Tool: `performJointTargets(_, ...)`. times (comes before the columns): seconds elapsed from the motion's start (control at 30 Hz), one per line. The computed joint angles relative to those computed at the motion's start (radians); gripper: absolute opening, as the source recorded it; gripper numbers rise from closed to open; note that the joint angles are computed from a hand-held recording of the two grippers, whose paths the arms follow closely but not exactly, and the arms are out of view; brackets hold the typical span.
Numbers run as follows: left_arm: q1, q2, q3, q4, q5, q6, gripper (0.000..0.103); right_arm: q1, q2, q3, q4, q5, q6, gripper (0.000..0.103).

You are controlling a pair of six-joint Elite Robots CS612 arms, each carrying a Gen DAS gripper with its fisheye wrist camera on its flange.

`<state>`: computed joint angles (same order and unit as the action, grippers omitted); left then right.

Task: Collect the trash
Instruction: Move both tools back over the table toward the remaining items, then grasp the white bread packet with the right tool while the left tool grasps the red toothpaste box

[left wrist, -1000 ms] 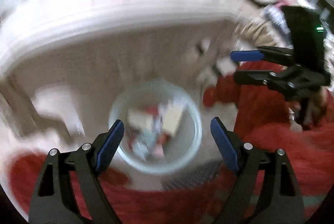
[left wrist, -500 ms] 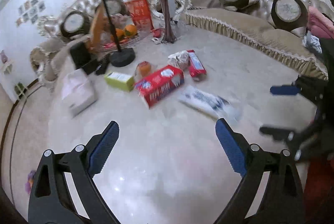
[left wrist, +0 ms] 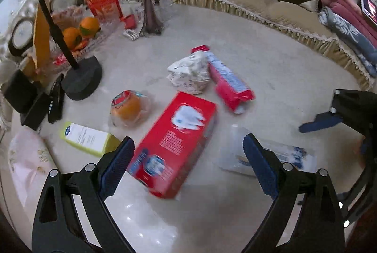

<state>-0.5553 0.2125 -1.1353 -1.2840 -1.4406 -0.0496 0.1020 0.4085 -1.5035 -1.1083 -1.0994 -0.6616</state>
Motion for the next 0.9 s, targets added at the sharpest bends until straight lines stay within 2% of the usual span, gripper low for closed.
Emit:
performJointTargets(0.27,0.023,-0.048,0.128,0.051,-0.058,0.029,0.091,0.023,-0.015,0.062,-0.049,-0.071,0.003,0.076)
performJointTargets(0.33,0.029,-0.062,0.162,0.06,-0.077,-0.015,0.091,0.029,-0.013,0.069,-0.073,-0.098,0.008,0.076)
performJointTargets(0.5,0.026,-0.066,0.178,0.057,-0.055,-0.116,0.091,0.026,-0.033,0.109,-0.053,-0.066,0.015,0.074)
performJointTargets(0.57,0.023,-0.061,0.169,0.054,-0.043,-0.164,0.091,0.02,-0.046,0.127,-0.021,-0.036,0.023,0.062)
performJointTargets(0.6,0.022,-0.059,0.166,0.051,-0.039,-0.189,0.09,0.018,-0.045,0.124,-0.024,-0.04,0.023,0.051)
performJointTargets(0.63,0.019,-0.054,0.155,0.053,-0.029,-0.217,0.087,0.015,-0.045,0.121,-0.018,-0.035,0.022,0.039)
performJointTargets(0.67,0.017,-0.051,0.148,0.055,-0.014,-0.237,0.078,0.014,-0.045,0.118,-0.017,-0.036,0.026,0.035)
performJointTargets(0.77,0.011,-0.038,0.108,0.074,0.037,-0.339,0.054,0.005,-0.033,0.09,-0.015,-0.043,0.025,0.033)
performJointTargets(0.9,0.0,-0.008,0.039,0.1,0.069,-0.422,0.051,-0.023,-0.014,0.045,0.008,-0.009,0.066,0.031)
